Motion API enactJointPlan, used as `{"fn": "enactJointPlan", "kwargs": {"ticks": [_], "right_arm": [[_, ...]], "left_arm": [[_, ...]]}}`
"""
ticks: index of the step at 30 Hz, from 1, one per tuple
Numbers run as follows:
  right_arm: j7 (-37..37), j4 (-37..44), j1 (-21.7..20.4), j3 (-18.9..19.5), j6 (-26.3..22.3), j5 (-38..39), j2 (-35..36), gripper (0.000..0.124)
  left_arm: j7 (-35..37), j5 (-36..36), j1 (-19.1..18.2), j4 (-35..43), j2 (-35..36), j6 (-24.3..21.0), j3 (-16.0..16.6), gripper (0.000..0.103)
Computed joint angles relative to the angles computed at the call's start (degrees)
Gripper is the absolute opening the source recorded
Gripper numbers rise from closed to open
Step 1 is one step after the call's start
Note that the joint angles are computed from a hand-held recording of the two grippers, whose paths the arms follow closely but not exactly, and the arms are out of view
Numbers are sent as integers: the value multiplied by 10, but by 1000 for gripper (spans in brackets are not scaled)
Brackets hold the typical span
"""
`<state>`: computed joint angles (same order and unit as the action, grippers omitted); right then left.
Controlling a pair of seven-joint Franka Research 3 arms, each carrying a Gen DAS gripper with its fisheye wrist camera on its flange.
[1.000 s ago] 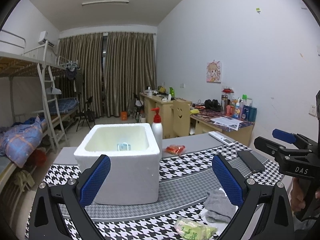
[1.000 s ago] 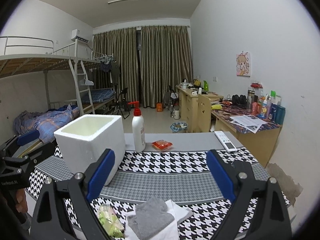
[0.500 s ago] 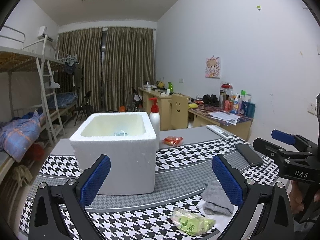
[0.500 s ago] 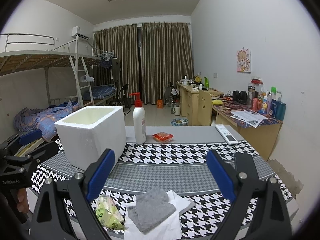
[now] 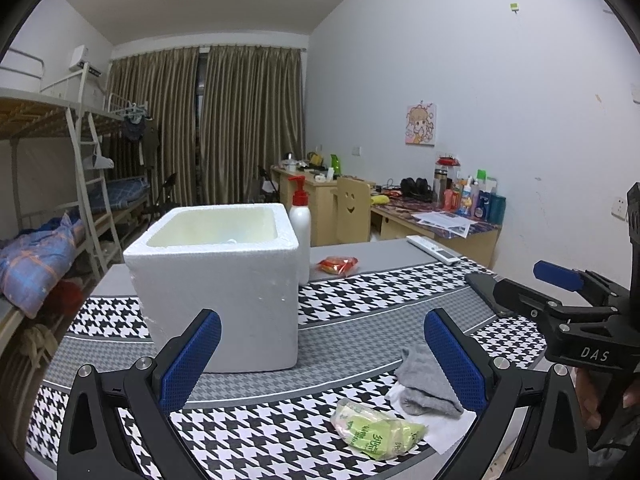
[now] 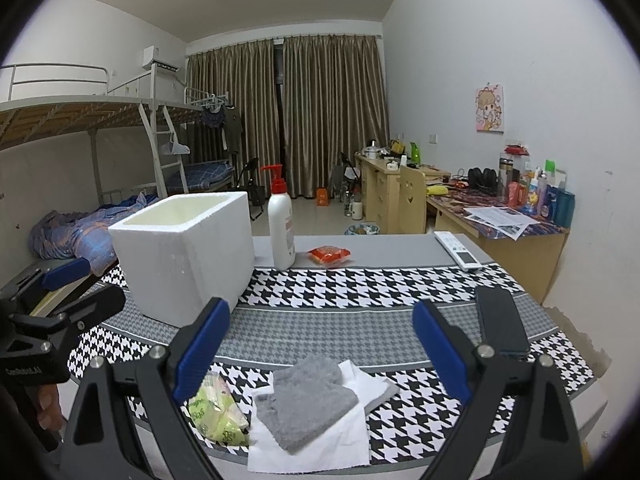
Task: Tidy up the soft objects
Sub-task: 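Move left tool to the green packet while right tool approaches the grey cloth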
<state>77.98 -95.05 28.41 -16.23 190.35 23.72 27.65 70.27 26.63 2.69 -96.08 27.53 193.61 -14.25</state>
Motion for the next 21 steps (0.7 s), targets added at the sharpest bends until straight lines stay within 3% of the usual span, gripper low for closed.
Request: {"fn": "enactJointPlan", "kwargs": {"ticks": [6,21], "right_arm": [[7,-3,13,-17,-9,2,3,95],[49,-5,7,-21,-40,-40,12,95]], "left_arm": [[4,2,1,1,5,-12,-3,102],[53,-20,39,9,28,-63,-62,102]]}}
